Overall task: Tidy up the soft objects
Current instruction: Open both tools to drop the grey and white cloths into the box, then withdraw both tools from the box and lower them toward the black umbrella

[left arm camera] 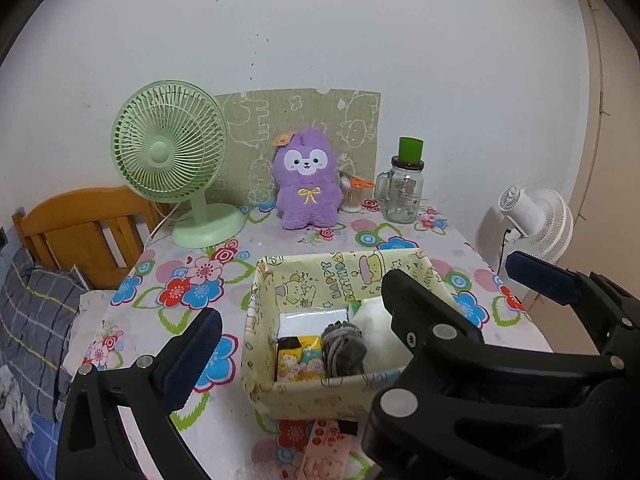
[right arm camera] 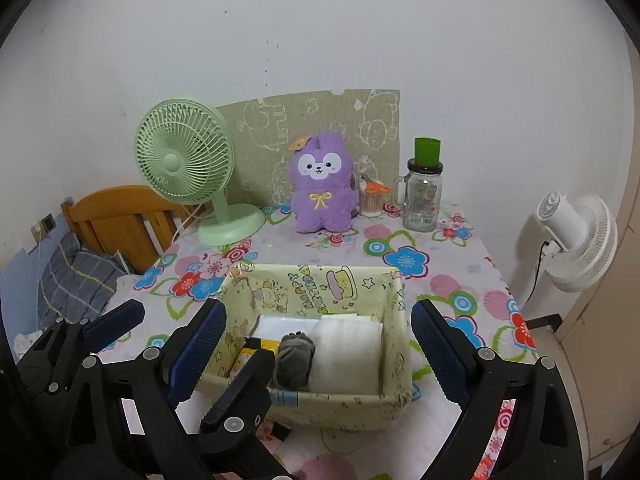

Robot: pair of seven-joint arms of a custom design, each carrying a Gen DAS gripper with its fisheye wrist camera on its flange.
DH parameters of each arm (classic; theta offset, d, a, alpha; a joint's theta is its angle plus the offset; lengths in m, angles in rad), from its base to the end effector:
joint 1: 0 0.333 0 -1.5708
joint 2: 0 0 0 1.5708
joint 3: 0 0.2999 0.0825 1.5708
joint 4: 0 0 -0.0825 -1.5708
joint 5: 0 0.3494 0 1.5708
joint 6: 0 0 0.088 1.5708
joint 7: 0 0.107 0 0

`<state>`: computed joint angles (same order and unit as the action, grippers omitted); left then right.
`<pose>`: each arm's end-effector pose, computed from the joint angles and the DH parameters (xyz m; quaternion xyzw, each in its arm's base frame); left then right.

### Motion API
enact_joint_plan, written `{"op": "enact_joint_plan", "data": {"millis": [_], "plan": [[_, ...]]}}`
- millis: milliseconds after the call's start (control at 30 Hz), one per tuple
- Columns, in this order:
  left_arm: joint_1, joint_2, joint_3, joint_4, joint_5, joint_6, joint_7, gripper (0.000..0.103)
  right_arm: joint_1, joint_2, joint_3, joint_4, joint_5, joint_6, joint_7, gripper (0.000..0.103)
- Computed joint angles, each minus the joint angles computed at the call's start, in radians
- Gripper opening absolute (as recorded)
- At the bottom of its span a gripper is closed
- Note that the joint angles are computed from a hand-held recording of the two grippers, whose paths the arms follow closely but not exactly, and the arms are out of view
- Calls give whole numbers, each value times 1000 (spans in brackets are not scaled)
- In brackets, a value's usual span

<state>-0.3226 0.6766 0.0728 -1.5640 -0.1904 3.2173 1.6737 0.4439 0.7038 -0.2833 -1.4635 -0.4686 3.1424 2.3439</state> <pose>0.6932 -0.1719 0.3763 -0.5603 0.6821 -0.3696 0.2900 0.6940 0.2117 0.3914 -0.6258 0.6133 -0.3054 0.3727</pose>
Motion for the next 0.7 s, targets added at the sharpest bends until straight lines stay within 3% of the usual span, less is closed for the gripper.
{"op": "enact_joint_plan", "data": {"millis": [367,533,700], "plan": [[3,-90,-35,-175,-48,99,54,103,194,-76,-218,-193,-23,95,99,95],[-22,-121,-26,-242,-96,145,98,103,248,-91,-267,-253,14,125,83,95],[2,-141,-66,-288,-131,173,141,103,338,-101,-349,-330,75,166,54,95]]}}
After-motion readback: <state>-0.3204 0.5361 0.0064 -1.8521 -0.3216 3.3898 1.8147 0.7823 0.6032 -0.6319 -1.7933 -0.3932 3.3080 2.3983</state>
